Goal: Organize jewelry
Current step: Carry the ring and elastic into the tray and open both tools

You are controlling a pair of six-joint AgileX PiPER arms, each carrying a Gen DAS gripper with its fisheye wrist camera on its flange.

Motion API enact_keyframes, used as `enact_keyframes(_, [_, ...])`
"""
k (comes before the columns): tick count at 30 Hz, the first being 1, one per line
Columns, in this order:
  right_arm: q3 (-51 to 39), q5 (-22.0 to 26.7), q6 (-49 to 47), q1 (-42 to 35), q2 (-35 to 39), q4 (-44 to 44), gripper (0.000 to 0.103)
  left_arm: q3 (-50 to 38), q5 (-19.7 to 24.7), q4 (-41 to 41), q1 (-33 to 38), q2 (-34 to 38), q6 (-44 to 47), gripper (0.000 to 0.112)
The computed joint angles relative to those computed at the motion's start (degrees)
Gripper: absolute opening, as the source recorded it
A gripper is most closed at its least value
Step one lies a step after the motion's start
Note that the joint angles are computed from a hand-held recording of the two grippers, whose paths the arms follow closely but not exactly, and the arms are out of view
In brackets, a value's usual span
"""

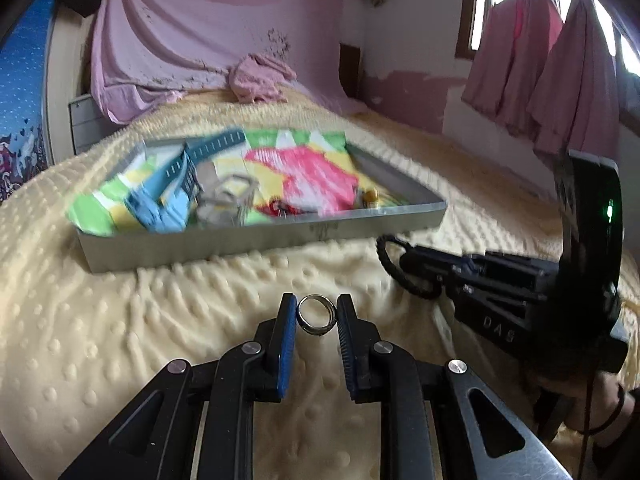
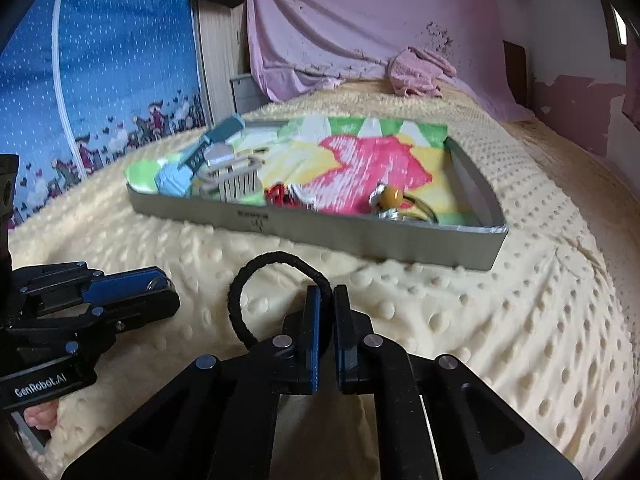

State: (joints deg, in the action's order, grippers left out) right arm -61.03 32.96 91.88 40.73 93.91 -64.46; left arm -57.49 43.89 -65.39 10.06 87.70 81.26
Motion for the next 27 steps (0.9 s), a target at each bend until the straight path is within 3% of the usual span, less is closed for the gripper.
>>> enact_keyframes(5, [0.0, 1.1, 4.7, -0.2, -0.9, -5.3, 0.006, -2.9, -1.6, -2.9, -1.2, 0.6, -1.1, 0.019])
enact_keyframes(14, [-5.2, -1.3, 6.6, -6.9, 0.5, -8.9, 0.006, -14.4, -11.3, 1.8, -8.9, 7.7, -11.9, 0.019])
enact_keyframes(20, [-12.4, -4.1, -5.4, -13.0, 4.5, 1.7, 0.006, -23.5, -11.7, 10.6, -12.1, 14.5, -23.3, 0.019])
enact_keyframes(27, [-19.8, -4.8, -22.7, -18.8, 10.6, 19.6, 0.006, -33.4, -8.1, 20.4, -13.5, 22.4, -35.4, 0.019])
